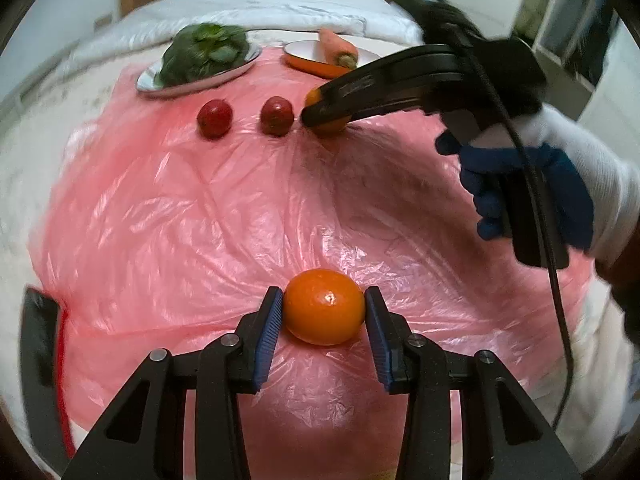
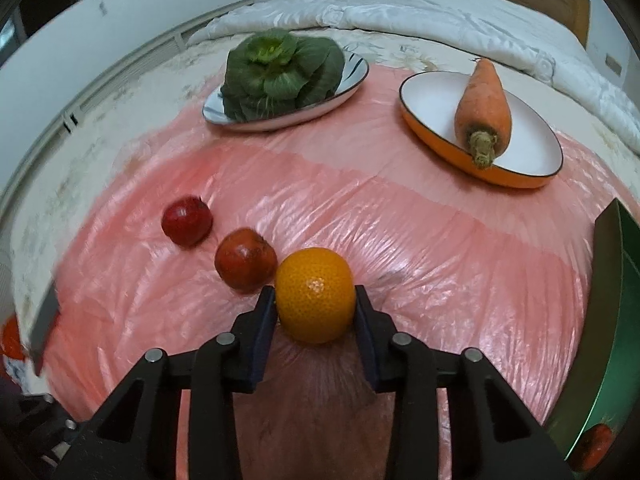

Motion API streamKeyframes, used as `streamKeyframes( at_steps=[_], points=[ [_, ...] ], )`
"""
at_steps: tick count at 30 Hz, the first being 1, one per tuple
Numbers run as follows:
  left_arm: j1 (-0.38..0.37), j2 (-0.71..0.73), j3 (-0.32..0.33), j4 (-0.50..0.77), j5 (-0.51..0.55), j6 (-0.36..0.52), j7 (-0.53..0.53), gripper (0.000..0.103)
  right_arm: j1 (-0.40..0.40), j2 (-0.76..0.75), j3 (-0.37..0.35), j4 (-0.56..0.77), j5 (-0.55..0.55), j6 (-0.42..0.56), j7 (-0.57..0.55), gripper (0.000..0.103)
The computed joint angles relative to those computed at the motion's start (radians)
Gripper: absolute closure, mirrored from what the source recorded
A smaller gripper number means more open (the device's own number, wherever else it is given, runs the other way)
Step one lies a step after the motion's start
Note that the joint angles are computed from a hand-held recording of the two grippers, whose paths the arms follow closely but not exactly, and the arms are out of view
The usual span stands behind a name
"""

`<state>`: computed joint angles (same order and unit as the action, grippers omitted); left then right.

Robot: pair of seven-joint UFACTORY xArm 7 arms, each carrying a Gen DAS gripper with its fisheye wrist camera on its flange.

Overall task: Organize fruits
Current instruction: 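Grasp an orange with the left tool while the right tool grasps another orange, then carry both held oranges over the green tray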

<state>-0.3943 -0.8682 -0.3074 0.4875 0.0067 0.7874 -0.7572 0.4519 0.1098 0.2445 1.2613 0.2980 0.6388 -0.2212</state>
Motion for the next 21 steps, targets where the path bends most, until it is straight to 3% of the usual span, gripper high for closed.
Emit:
streamKeyframes(
  at_steps=[5,13,21],
  points=[
    [-0.007,-0.064,0.016,-0.027,-0.027,0.005,-0.021,0.067,-0.014,-0.029,-0.005,0.000,0.070,-0.009,0.019,0.050],
    [0.003,-0.146,0.013,-0.032,-0.034,0.035,-0.039,0.067,-0.009,-0.106,-0.016,-0.028,0.029,-0.010,0.071,0.050],
    [0.003,-0.213,-0.024,-0.002,-0.037,0.118,-0.069,0.067,0.007,-0.282,-0.042,-0.151,0.093,0.016,0.043,0.050]
  ],
)
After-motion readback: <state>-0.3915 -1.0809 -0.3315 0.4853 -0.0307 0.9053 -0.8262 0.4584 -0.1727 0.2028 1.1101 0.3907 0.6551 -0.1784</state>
